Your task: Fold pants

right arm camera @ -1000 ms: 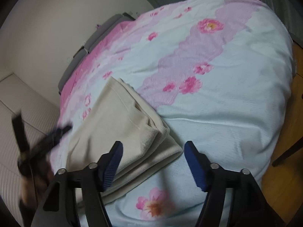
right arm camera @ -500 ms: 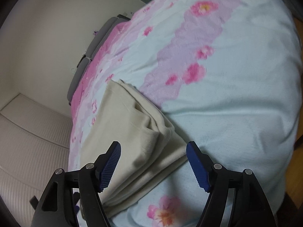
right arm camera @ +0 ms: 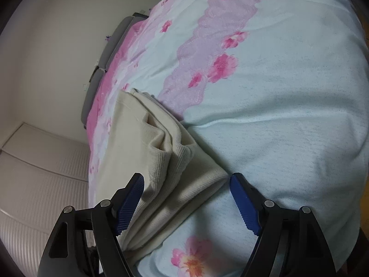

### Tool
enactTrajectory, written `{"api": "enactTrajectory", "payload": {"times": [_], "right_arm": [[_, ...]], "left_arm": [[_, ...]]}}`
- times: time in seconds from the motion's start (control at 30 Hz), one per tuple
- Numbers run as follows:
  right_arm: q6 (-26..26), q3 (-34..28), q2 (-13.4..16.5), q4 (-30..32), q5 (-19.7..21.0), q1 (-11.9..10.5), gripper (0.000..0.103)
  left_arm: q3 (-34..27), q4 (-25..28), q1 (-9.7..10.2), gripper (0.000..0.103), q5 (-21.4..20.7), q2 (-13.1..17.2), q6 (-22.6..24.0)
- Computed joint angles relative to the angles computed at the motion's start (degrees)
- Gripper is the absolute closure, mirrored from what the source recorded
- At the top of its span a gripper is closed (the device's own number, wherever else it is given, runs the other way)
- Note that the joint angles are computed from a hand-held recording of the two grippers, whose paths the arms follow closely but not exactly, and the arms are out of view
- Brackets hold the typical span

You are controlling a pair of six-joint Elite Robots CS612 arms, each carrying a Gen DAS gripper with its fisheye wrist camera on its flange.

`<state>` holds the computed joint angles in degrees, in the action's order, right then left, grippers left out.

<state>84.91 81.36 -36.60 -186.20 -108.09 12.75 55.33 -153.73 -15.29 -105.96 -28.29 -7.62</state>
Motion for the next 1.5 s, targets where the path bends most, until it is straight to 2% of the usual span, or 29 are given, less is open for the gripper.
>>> {"api": "enactTrajectory", "payload": {"times": [0.13,0.2,0.3,0.37,0.43,0.53,0.57,0.63,0.7,0.77,0.83,0.9,0.97,1.03,1.07,1.17,1.27,1.5], "right_arm": [[1.8,0.6,-0.4,0.3,-1.2,0.0,0.025],[1.0,0.2,0.2,-0.1,0.9,-0.6,0.023],[1.8,-0.2,1.6,-4.7,2.6,-1.3,0.01],[0.6,-1.3,2.7,-7.2,3.7,-1.8,0.006],[-0.7,-2.5,3.5,-8.7,4.8,-2.1,0.006],[-3.7,-3.7,3.7,-7.7,6.4,-2.3,0.006],[-4.1,-3.9,3.7,-8.0,6.1,-2.2,0.007],[-5.3,-4.2,3.7,-8.4,5.8,-2.1,0.015],[-7.5,-4.8,3.8,-7.9,6.5,-2.1,0.036],[-9.9,-5.7,3.9,-5.0,8.3,-2.2,0.04],[-9.4,-6.6,4.1,0.4,10.4,-2.8,0.041],[-7.0,-6.7,4.4,0.7,11.1,-3.2,0.043],[-5.3,-7.2,4.7,0.9,11.2,-3.4,0.042],[-4.6,-7.6,5.0,0.6,11.9,-3.6,0.041],[-4.2,-7.6,5.1,-0.6,12.2,-3.6,0.054],[-3.9,-7.1,4.9,-3.3,12.5,-3.5,0.064],[-5.6,-6.6,4.1,-5.7,11.6,-3.2,0.066],[-12.5,-8.9,2.3,-9.3,9.3,-1.7,0.067]], "left_arm": [[0.0,0.8,-0.1,0.0,-1.5,0.1,-0.4],[-0.5,1.6,-0.16,0.0,-2.1,0.5,-0.5],[-0.9,1.8,-0.29,0.0,-3.0,0.9,-1.1],[-1.0,1.0,-0.34,0.0,-4.0,1.2,-1.9],[-1.1,0.9,-0.41,0.0,-4.2,1.4,-2.7],[-1.2,0.3,-0.44,0.009,-4.8,1.4,-4.1],[-0.9,-0.3,-0.44,0.016,-4.8,1.3,-4.6],[-0.5,-1.4,-0.51,0.026,-4.5,1.2,-4.8],[-0.3,-2.2,-0.5,0.037,-4.6,1.1,-5.1],[-0.2,-2.5,-0.47,0.045,-4.9,1.0,-5.2],[-0.5,-2.5,-0.67,0.045,-4.5,1.0,-4.6],[-1.5,-0.4,-0.92,0.041,-3.8,1.5,-2.9],[-3.3,2.8,-0.93,0.028,-4.0,2.4,-1.4],[-4.4,3.9,-0.56,0.028,-5.4,3.1,-2.9],[-4.4,3.7,-0.48,0.038,-5.9,3.0,-3.1],[-2.2,1.1,-0.52,0.059,-6.2,1.6,-1.3],[-2.1,1.7,-0.01,0.066,-8.8,0.9,-1.2],[-1.3,1.0,1.5,0.069,-13.7,-1.3,-1.2]]}}
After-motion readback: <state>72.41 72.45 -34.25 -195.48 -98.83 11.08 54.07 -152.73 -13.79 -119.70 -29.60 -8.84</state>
